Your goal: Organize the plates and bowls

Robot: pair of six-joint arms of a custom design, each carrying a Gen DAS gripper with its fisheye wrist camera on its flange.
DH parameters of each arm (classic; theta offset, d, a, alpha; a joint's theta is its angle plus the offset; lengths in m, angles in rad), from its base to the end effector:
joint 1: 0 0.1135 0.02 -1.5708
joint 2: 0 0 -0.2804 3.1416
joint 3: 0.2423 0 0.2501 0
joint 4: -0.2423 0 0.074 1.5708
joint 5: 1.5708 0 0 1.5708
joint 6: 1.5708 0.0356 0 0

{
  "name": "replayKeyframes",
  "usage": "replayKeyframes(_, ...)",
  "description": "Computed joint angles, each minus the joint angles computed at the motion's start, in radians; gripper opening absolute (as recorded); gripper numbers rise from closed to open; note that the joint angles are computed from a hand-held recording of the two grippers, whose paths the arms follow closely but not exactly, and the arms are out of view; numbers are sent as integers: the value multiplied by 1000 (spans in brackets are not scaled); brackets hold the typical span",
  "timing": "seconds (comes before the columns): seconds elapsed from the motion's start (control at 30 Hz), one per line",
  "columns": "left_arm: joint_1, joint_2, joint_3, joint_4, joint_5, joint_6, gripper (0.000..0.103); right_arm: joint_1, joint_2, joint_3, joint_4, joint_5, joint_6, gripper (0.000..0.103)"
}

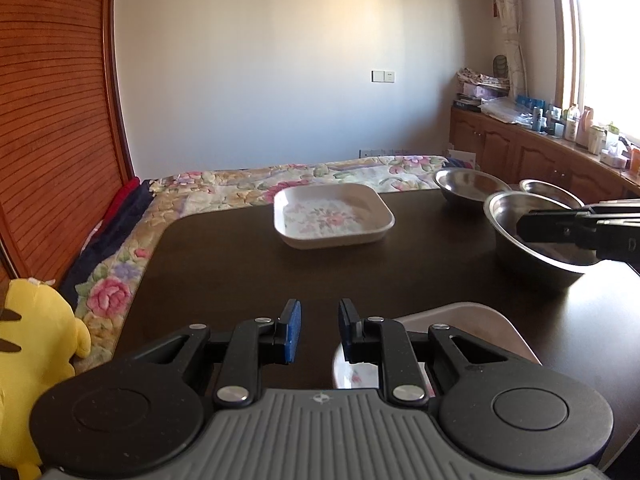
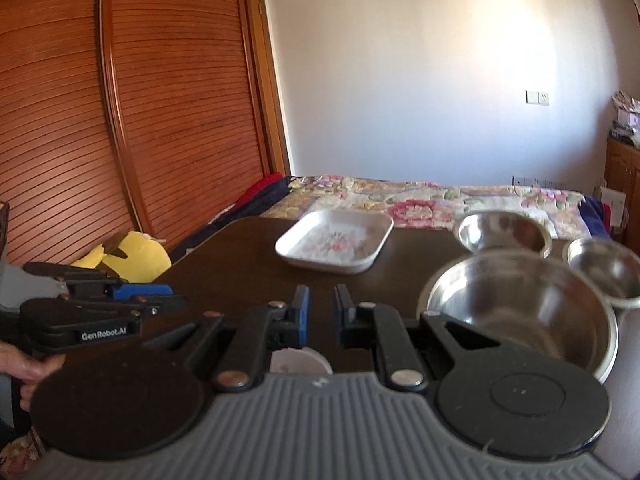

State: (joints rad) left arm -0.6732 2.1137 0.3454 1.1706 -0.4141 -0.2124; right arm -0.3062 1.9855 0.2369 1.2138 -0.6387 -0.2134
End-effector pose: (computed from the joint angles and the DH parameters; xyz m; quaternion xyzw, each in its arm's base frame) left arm 0.2155 -0.1535 0.0437 0.1040 0.8642 -0.0319 0.4913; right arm 0.2327 -0.0513 0.0683 -0.1170 0.8312 0.1428 0.5244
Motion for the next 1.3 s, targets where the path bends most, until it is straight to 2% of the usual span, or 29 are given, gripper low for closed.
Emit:
replayKeyframes(0.33,120,-30,125,-146,80,65,23,56,-74,164,-250,28,-5,15)
replayKeyframes(0.73,225,-20,341,-351,172,118,25,130,-29,424,-515,88,18,15)
replayKeyframes(0.87,259,19,430,-409,208,131,29,147,31,526,-593,118,19,15)
replayKeyframes(1.03,292,84,534,-467,252,140,40,170,103,644,-693,159,27,16)
replayKeyframes(1.1,304,112,578,-494,269,145,42,181,127,684,-725,184,27,20)
replayKeyframes(1.13,310,128,603,-510,276,149,42,187,138,702,-739,198,29,32)
replayKeyframes(1.17,313,141,624,-523,281,152,42,192,151,717,-746,209,31,40)
replayKeyframes(1.3,330,189,700,-566,304,159,42,206,194,791,-817,242,18,40)
